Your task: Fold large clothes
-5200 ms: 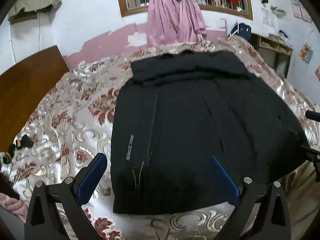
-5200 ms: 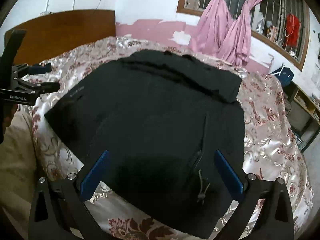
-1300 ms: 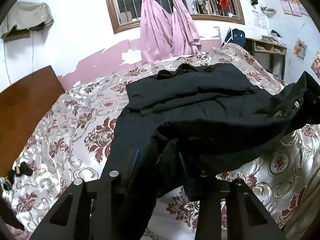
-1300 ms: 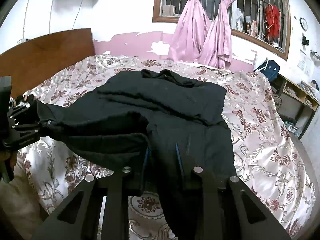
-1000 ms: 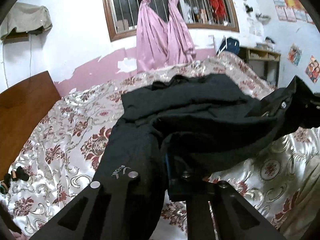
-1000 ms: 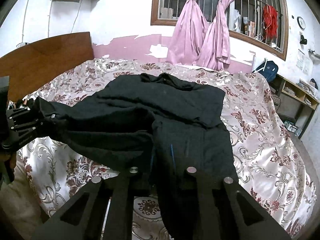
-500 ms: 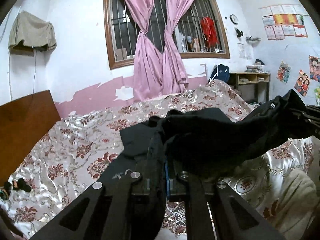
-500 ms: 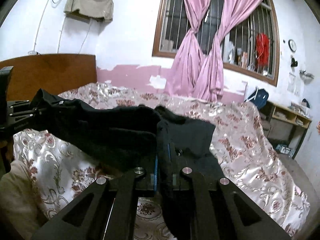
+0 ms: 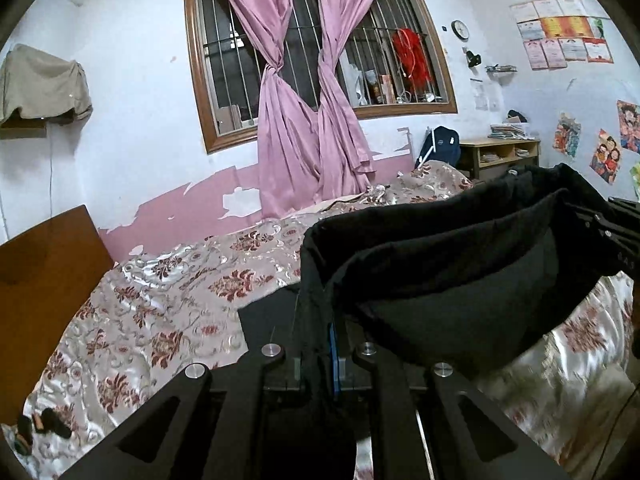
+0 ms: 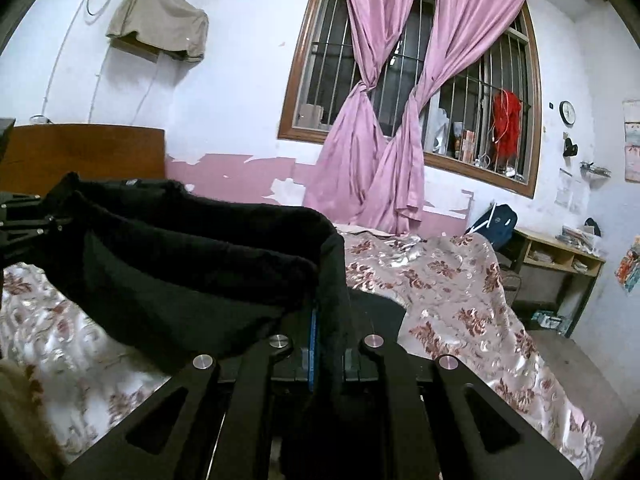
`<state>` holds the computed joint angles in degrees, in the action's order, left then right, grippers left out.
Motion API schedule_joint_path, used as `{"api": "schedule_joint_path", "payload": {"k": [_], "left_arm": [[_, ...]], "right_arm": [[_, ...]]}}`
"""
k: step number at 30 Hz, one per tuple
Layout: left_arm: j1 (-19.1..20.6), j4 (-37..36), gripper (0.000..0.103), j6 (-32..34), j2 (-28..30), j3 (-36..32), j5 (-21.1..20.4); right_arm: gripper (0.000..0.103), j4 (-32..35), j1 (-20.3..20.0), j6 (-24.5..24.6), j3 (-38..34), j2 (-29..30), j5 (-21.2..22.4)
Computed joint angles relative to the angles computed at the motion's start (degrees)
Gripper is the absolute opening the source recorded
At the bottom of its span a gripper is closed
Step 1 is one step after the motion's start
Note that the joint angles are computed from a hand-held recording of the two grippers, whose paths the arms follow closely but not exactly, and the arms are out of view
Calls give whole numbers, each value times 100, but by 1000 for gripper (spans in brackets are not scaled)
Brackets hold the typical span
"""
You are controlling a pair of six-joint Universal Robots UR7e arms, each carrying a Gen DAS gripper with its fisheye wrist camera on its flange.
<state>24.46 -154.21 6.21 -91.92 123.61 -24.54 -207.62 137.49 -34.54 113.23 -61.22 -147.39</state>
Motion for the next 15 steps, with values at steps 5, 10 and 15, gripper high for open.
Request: {"api": "schedule_joint_path", "payload": {"k": [5,10,15], "left_arm": [[732,-1258,8,1217,1099,-898,-291],[1311,-1695,8,1805,1927,-1768,-568],[1892,-1630,8,2101,2725,-2674,-907]], "right_arm": [[6,-236,-425,-808,-830,508,254],[6,-110,-833,-1240,-1740,1021,535],[6,2,-1246,-1596,-2612,1579,702]]}}
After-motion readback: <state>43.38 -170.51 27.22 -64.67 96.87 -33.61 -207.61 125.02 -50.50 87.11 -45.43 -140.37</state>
